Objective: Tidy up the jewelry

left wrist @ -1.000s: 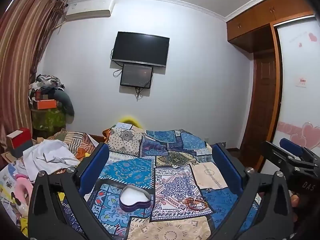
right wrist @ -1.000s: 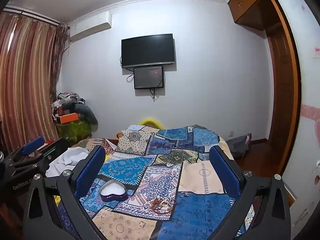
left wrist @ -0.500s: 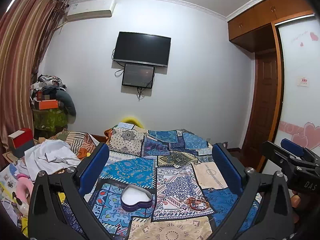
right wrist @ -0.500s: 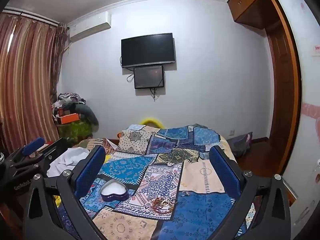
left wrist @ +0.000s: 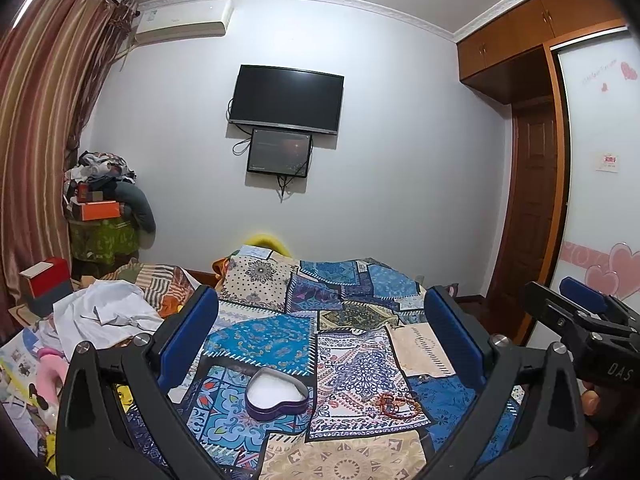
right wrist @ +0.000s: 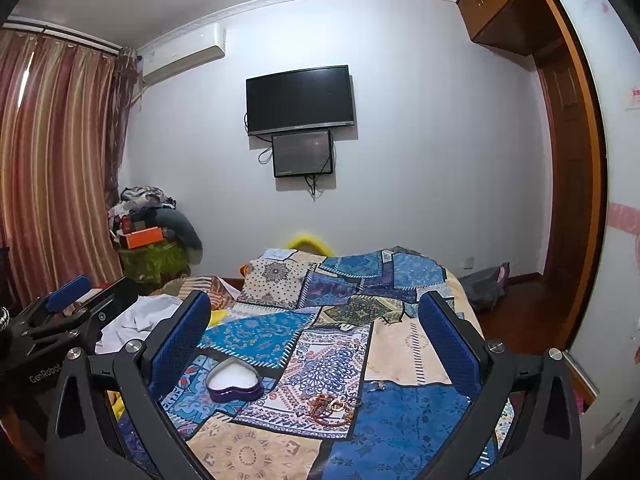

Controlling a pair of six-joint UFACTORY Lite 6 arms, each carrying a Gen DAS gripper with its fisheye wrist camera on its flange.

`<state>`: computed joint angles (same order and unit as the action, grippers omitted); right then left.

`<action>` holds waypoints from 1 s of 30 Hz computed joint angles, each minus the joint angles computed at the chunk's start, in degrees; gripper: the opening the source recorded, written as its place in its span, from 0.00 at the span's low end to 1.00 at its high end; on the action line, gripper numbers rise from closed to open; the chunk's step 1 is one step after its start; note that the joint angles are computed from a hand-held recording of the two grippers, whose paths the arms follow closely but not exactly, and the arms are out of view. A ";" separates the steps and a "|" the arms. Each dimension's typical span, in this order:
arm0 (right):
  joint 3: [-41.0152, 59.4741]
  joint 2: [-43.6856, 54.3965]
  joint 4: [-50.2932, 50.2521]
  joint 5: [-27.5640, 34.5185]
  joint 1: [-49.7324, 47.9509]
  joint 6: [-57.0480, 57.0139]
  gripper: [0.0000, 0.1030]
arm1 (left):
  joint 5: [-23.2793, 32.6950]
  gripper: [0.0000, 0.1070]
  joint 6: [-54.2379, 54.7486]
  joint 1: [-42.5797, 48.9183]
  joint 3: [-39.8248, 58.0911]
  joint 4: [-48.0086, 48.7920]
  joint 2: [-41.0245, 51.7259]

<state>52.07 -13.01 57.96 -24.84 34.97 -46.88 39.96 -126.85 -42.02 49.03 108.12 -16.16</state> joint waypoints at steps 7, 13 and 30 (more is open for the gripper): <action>0.21 -0.06 -0.28 0.37 -0.16 0.20 1.00 | 0.17 0.96 1.17 -0.48 -0.03 -1.28 -0.46; -0.48 -0.79 1.39 -0.39 0.37 -1.14 1.00 | -0.58 0.96 0.81 -0.50 0.29 -0.85 -0.13; -0.54 -1.37 1.90 0.12 0.23 -1.70 1.00 | -1.37 0.96 2.33 -0.25 2.01 -2.14 1.25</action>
